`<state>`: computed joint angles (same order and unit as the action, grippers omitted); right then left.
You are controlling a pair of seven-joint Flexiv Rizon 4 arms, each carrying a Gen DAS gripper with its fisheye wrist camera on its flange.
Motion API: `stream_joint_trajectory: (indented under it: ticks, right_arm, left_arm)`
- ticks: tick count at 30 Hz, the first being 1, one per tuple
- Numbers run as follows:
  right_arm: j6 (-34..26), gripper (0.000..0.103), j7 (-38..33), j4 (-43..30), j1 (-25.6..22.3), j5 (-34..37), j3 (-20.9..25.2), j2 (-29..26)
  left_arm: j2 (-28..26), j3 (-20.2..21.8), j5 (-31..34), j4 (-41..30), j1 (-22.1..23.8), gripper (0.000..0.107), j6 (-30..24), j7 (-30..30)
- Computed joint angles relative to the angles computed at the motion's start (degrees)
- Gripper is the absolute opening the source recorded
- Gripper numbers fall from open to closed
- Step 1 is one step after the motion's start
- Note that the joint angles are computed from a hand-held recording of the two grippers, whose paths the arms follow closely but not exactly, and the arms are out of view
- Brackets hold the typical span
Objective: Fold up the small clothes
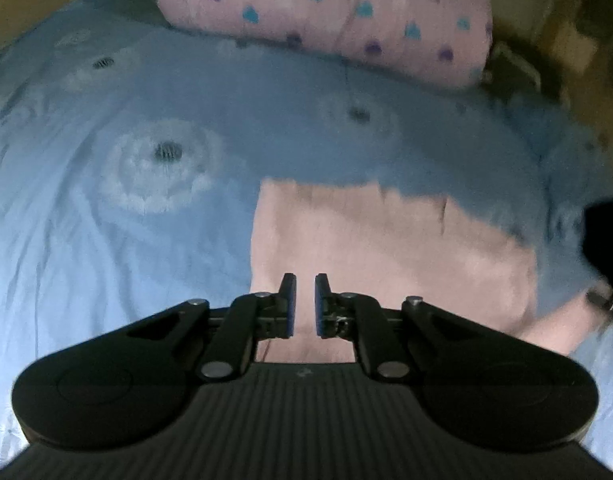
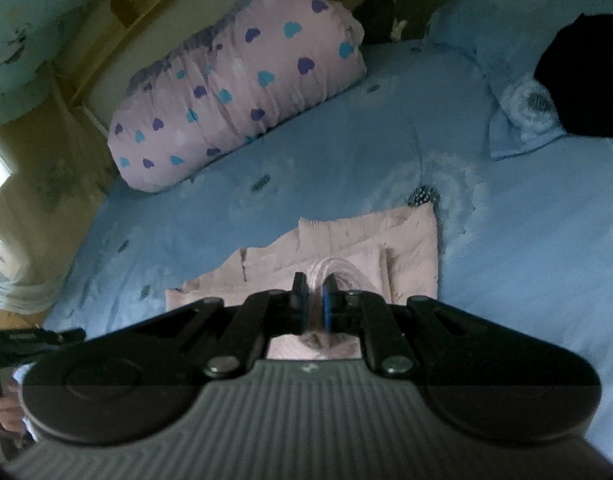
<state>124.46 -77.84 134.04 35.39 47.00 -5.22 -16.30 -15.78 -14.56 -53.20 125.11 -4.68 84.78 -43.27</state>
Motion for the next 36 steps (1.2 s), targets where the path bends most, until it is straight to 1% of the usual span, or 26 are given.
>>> stream_joint_trajectory:
  ticks: [2, 3, 5, 7, 8, 9, 10, 13, 17, 20, 23, 24, 26, 28, 29, 30, 31, 32, 33, 36]
  right_arm:
    - [0.74, 0.011, 0.60, 0.17, -0.19, -0.14, 0.71, -0.59]
    - [0.80, 0.011, 0.11, 0.18, 0.46, 0.52, 0.37, -0.59]
    - [1.26, 0.011, -0.60, 0.46, 1.23, 1.53, 0.26, -0.50]
    - [1.93, 0.011, -0.43, 0.93, 1.01, 1.93, 1.09, -0.32]
    - [2.08, 0.011, -0.37, 1.01, 0.83, 2.09, 1.41, -0.28]
    - [2.41, 0.011, -0.22, 1.22, 0.56, 2.14, 1.84, -0.27]
    - [2.73, 0.011, -0.22, 1.45, 0.48, 2.35, 2.19, -0.24]
    - [2.97, 0.011, -1.78, 1.78, 1.28, 4.25, 2.21, 0.02]
    - [3.83, 0.011, -0.38, 2.73, 0.02, 4.41, 4.38, -0.16]
    - [4.69, 0.011, 0.88, 3.66, -0.49, 4.42, 5.60, -0.32]
    - [5.45, 0.011, 1.83, 4.39, -0.58, 4.71, 6.36, -0.48]
    - [5.62, 0.011, 2.07, 4.59, -0.59, 4.78, 6.53, -0.53]
    - [5.85, 0.011, 2.48, 5.02, -0.56, 4.97, 6.82, -0.66]
    - [5.82, 0.011, 2.88, 5.31, -0.59, 4.91, 6.93, -0.80]
    - [5.85, 0.011, 3.18, 5.46, -0.56, 4.95, 7.03, -0.93]
    - [5.93, 0.011, 3.58, 5.61, -0.65, 4.79, 7.13, -1.07]
    - [6.12, 0.011, 4.05, 5.77, -0.68, 4.69, 7.27, -1.27]
    - [6.34, 0.011, 4.54, 5.98, -0.76, 4.47, 7.43, -1.45]
    - [6.48, 0.011, 4.89, 6.15, -0.73, 4.34, 7.48, -1.56]
    - [6.70, 0.011, 5.65, 6.62, -0.58, 3.97, 7.45, -1.59]
  left_arm:
    - [-0.55, 1.87, 4.10, 0.98, -1.08, 0.012, -0.88, -1.14]
    - [-0.94, 1.42, 4.55, 1.70, -1.11, 0.014, 0.29, -0.88]
    - [-1.51, 3.95, 10.88, 2.33, -2.32, 0.028, -0.90, -3.13]
    - [-2.17, 6.42, 17.96, 2.71, -3.69, 0.069, -0.91, -5.06]
    - [-2.49, 6.60, 20.62, 3.18, -3.82, 0.075, 0.09, -4.63]
    - [-2.71, 6.62, 22.91, 3.60, -3.81, 0.080, 1.16, -4.13]
    - [-2.97, 6.93, 25.55, 3.84, -3.98, 0.081, 1.88, -3.40]
    - [-3.83, 7.29, 31.72, 3.28, -3.65, 0.082, 0.41, -1.51]
    - [-5.50, 7.53, 38.30, 1.83, -3.33, 0.082, -1.16, -0.14]
    - [-7.06, 8.64, 43.05, 0.06, -4.10, 0.082, -2.59, 1.44]
    - [-8.18, 7.80, 45.32, -0.88, -3.31, 0.080, -4.39, 4.47]
    - [-8.79, 7.44, 45.52, -1.32, -3.06, 0.078, -4.48, 5.17]
    - [-9.78, 6.65, 45.09, -1.99, -2.53, 0.070, -4.89, 5.79]
    - [-10.51, 5.25, 43.06, -2.88, -1.50, 0.055, -7.28, 5.79]
    - [-10.70, 4.74, 42.03, -3.18, -1.10, 0.051, -8.53, 5.75]
    - [-10.83, 4.01, 40.87, -3.25, -0.48, 0.042, -9.48, 6.08]
    - [-10.75, 2.35, 38.96, -2.88, 0.94, 0.030, -10.18, 7.30]
    - [-10.49, 0.91, 36.97, -2.43, 2.21, 0.024, -10.90, 8.49]
    - [-10.16, -0.10, 34.90, -1.98, 3.14, 0.016, -11.55, 9.22]
    - [-8.87, -2.73, 28.30, 0.22, 5.49, 0.013, -10.61, 11.57]
